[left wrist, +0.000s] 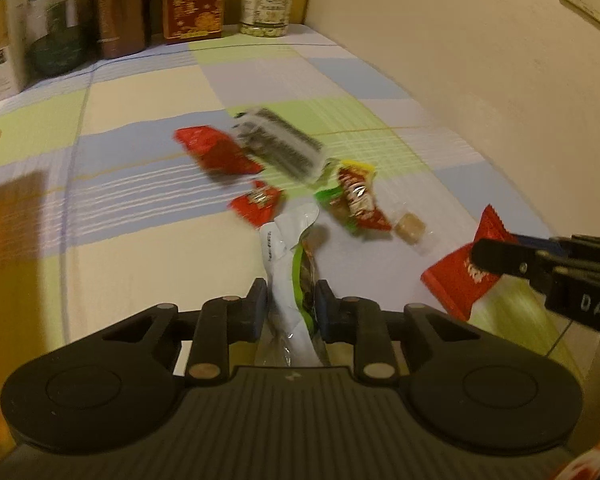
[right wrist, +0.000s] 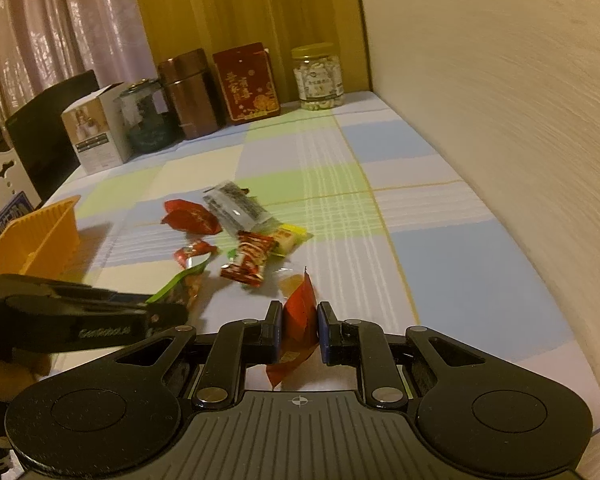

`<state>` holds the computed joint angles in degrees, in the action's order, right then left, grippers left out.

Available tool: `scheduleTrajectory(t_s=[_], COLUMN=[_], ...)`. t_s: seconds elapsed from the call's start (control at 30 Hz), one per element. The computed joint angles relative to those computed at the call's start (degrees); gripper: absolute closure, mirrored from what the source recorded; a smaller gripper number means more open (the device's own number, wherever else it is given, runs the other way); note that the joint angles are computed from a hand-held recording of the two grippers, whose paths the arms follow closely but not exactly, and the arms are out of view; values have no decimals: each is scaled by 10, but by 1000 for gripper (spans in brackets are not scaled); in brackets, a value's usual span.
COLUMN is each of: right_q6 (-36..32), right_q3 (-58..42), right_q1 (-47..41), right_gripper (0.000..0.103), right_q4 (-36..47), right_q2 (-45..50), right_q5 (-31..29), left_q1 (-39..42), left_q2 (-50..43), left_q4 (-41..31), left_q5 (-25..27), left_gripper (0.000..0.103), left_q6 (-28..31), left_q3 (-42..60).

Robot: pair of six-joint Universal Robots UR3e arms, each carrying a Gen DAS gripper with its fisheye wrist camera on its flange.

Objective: Organize snacks
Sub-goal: 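Carry both snacks over the orange tray and open both grippers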

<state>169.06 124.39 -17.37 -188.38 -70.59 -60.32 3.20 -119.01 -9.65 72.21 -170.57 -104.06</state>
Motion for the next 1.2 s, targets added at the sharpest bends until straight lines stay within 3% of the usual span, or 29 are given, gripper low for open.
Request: scheduleTrajectory(t_s=[0.23, 0.6, 0.87, 1.2], right_q6=[9, 46, 126, 161], right_q3=[-33, -168, -319, -519], right_q1=[37, 151, 278, 386], right_gripper=[85, 85, 85, 85], right_q4=[45, 156, 185, 259], right_q2=[-30, -48, 46, 195], right_q5=[-5, -11, -10, -47], left_q1=[49, 179, 327, 440], left_q2=[94, 270, 360, 356], left_q4=[-16, -115, -221, -287], left_q5=[-15, -53, -87, -91], left_gripper=[80, 80, 80, 80], left_q6=[9, 59, 159, 249], left_q3=[-72, -127, -134, -122])
